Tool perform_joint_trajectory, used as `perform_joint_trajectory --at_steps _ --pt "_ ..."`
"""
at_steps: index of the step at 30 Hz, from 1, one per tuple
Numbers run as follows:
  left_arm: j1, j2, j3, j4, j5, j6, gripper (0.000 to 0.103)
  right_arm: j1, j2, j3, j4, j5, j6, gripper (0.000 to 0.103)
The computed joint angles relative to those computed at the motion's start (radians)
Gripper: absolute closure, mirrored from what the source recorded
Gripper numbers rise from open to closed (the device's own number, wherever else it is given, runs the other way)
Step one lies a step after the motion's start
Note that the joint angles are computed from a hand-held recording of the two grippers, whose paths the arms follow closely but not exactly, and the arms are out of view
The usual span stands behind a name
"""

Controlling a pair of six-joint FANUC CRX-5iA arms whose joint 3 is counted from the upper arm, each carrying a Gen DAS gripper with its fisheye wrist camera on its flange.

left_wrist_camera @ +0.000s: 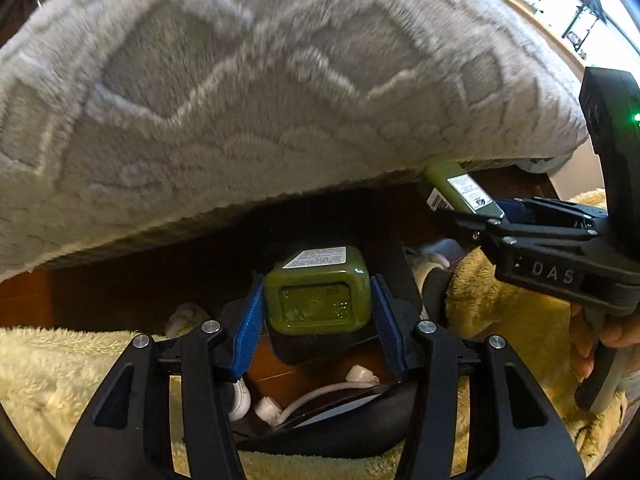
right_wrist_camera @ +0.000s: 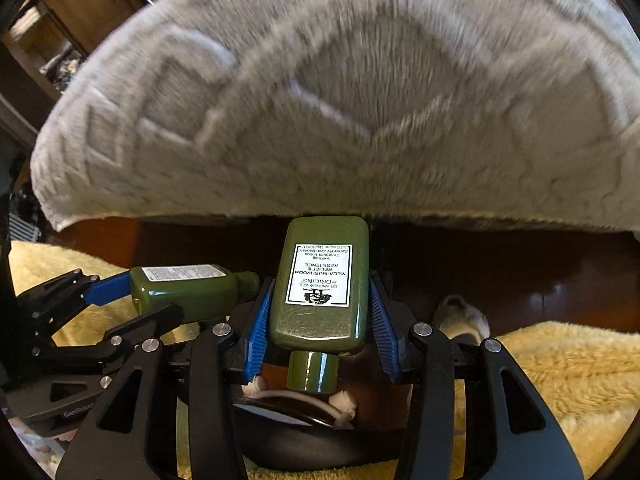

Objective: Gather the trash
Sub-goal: 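Lower both green bottles below the bed edge and open both tools, then raise both open tools over the bed toward the remaining items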

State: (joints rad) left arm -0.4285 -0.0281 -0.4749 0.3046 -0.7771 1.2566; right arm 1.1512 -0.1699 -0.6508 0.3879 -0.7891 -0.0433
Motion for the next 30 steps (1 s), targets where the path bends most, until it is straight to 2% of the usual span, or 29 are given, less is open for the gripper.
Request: perform_joint_trajectory --at_steps 7,14,17,18,21,28,30 --pt "-0.012 0.082 0.04 -0.037 -0.022 0.028 0.054 -0.058 0.042 0.019 -0.111 0.041 0.097 0.056" --pt "-0.006 0.118 0.043 -0.03 -0.036 0.02 0.054 -0.079 0.059 0.026 -0.135 0.059 0.128 0.055" --pt "-0.013 0.131 0.044 -0.029 -0.037 0.024 0.054 -0.076 0.064 0.017 -0.113 0.075 0.102 0.046" --pt "-0.013 0.131 0.044 -0.028 -0.037 0.024 0.054 -0.075 0.059 0.011 -0.1 0.075 0.085 0.04" --pt "-0.008 0.129 0.04 -0.03 -0.029 0.037 0.045 -0.075 0.049 0.008 -0.079 0.056 0.064 0.038" --pt "0.02 0.087 0.038 -0.006 -0.057 0.036 0.023 -0.061 -0.016 -0.005 0.007 -0.022 0.001 0.021" --pt "0.026 0.057 0.036 0.002 -0.058 0.021 0.02 -0.042 -0.057 -0.013 0.085 -0.067 -0.039 0.017"
